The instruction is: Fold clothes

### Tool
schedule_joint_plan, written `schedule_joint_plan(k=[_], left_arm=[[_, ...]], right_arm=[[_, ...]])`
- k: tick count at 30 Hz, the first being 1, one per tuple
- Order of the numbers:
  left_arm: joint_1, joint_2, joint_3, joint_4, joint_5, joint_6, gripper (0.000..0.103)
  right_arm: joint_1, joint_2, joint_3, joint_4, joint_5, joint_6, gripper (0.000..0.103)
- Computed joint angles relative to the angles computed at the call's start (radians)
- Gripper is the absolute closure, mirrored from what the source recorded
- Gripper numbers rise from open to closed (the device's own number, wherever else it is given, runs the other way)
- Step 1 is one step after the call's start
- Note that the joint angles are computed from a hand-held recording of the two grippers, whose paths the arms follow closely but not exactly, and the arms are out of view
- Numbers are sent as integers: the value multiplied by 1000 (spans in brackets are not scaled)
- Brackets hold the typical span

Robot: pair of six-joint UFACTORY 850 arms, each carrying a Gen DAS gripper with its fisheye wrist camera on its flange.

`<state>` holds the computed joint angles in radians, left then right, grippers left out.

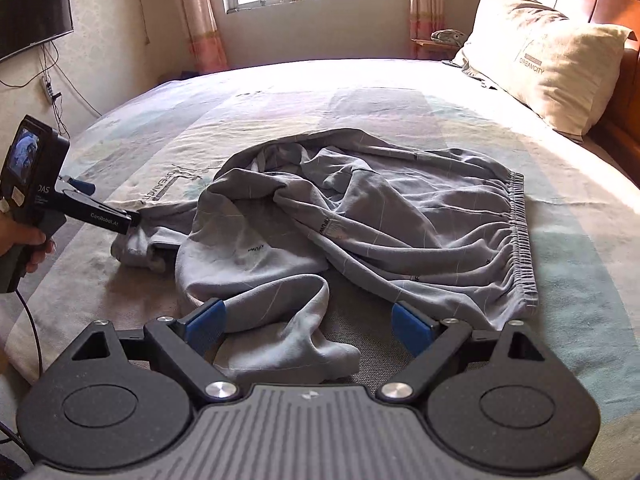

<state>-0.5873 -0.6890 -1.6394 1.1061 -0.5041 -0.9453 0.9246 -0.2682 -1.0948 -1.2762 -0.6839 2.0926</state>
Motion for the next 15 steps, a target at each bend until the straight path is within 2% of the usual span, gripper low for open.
schedule_joint_plan(k=[5,9,15], left_arm=[[37,-45,-68,20,-59,16,0],[62,-62,-99,13,-75,26,0],[84,-90,-142,101,-142,2,0]], right_arm=[[-4,-10,-8,22,2,-11,10],[-6,-19,-18,41,-3,-32,10],[-14,-39,-41,61,-4,-58,10]])
